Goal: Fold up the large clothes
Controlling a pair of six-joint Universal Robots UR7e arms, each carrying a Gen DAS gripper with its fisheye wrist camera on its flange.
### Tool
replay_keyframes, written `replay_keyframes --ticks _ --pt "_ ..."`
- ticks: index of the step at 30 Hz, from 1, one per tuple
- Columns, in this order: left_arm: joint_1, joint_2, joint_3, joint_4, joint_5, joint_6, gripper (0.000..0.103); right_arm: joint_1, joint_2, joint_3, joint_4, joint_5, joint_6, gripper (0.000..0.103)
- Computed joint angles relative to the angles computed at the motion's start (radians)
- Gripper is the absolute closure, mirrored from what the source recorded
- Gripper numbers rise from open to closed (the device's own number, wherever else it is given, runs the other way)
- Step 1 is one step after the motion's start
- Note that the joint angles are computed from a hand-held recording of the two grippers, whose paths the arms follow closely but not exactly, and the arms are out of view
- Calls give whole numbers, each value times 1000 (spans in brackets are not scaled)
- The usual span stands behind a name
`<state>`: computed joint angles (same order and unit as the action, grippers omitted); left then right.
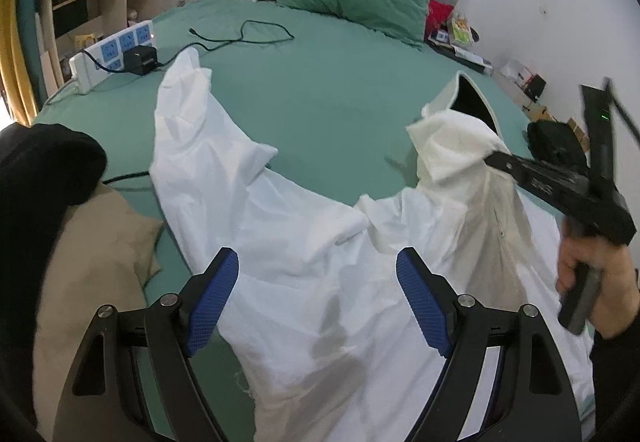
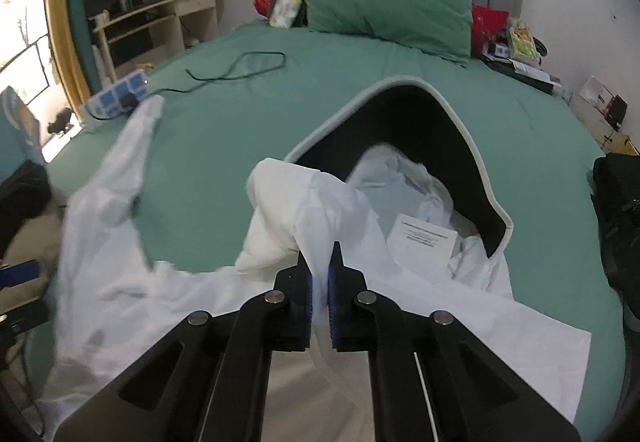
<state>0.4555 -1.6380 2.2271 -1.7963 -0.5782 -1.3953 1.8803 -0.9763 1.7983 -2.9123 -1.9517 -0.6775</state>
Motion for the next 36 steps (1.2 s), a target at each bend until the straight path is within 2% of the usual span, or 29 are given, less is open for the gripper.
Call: replay_keyframes --ticks 4,7,12,14,15,16,17,19,23,25,30,33,36 --pt "-13 -40 -3 62 20 -69 19 22 -57 43 103 79 54 97" --pt "-25 -76 -11 154 31 -151 19 20 -74 71 170 145 83 97" --pt "-26 -105 -29 271 37 -241 19 9 -52 127 218 158 122 96" --pt "-16 -104 -31 269 30 -237 19 15 -24 132 231 106 132 91" --pt "-7 -99 -30 254 23 -222 19 15 -17 136 234 89 138 83" --pt "0 -93 -30 239 18 -208 19 13 -14 139 231 81 141 69" --pt "5 -88 -29 228 14 -196 19 13 -11 145 214 67 154 51" --pt "13 -78 -32 228 12 -189 19 29 -16 177 104 11 151 44" --pt "7 -88 -35 248 16 -205 19 64 -55 253 -104 -26 136 44" --pt "-3 -99 -39 277 23 -229 19 78 -83 284 -130 12 107 44" --pt "-19 -127 -43 336 29 -276 19 125 -59 343 -165 51 -69 44" --pt "-18 -136 -50 381 31 -306 19 140 21 323 -231 10 -94 45" --pt "-12 -152 -46 406 32 -338 19 152 111 294 -371 -79 -171 45"
